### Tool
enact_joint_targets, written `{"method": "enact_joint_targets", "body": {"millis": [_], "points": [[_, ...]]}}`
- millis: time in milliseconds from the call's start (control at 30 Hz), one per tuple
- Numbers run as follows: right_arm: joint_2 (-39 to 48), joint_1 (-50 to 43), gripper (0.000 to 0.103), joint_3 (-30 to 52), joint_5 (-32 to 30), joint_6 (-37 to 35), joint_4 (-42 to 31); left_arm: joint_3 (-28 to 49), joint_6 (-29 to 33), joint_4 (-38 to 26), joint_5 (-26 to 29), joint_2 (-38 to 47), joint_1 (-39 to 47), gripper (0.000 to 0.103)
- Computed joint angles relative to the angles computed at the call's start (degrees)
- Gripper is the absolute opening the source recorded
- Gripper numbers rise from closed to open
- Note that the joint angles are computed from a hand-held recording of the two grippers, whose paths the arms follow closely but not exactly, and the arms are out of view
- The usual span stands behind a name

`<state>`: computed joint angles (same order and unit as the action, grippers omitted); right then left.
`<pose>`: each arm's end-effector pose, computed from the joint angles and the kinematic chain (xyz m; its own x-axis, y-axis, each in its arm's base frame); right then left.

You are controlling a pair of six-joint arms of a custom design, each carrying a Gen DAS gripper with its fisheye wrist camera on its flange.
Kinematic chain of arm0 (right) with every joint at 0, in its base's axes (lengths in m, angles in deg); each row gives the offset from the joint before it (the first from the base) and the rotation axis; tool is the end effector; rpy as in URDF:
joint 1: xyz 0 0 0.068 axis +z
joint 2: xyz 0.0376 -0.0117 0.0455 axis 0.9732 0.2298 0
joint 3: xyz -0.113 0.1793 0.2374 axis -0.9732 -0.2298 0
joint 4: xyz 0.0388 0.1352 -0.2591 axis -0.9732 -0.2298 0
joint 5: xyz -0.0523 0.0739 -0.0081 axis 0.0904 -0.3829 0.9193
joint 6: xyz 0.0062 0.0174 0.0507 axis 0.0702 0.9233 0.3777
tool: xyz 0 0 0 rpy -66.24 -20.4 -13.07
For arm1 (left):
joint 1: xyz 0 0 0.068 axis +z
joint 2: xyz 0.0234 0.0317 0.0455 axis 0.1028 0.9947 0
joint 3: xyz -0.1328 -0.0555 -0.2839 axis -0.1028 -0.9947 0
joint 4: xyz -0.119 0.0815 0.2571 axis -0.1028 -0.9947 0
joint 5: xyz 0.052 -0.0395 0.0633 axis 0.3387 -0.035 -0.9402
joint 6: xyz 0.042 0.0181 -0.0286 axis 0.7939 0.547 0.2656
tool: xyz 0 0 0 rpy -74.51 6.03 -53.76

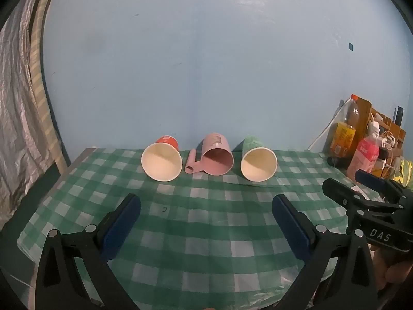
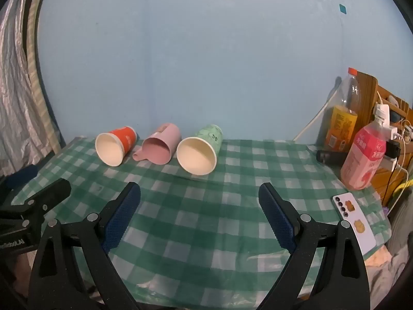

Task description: Flip cup upside down

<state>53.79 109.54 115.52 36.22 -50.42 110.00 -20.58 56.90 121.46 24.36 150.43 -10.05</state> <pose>0.3048 0.1823 0.1286 -0.4797 -0.1032 -0.8714 -0.1799 0.9835 -0.0175 0.2424 -0.0601 0.1350 -0.4755 -0.1091 -0.8729 -0.0587 0.9940 -0.0923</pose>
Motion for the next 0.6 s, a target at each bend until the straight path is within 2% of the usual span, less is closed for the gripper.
{"method": "enact_joint_targets", "body": {"millis": [133, 300, 433, 600], "points": [[0.1, 0.0, 0.092, 0.0, 0.1, 0.1, 0.0, 0.1, 0.5, 0.5, 1.4, 0.4, 1.3, 0.102], [0.3, 0.1, 0.092, 0.2, 0.0, 0.1, -0.3, -0.3, 0.9, 1.4, 0.4, 0.3, 0.5, 0.102], [-0.1, -0.3, 0.092, 0.4, -0.3, 0.0, -0.8, -1.6, 1.1, 5.6, -2.0, 2.1, -1.5, 0.102], [0.9, 0.1, 0.092, 0.3, -0.2, 0.2, 0.1, -1.6, 1.1, 5.5, -2.1, 1.6, -1.7, 0.102]]}}
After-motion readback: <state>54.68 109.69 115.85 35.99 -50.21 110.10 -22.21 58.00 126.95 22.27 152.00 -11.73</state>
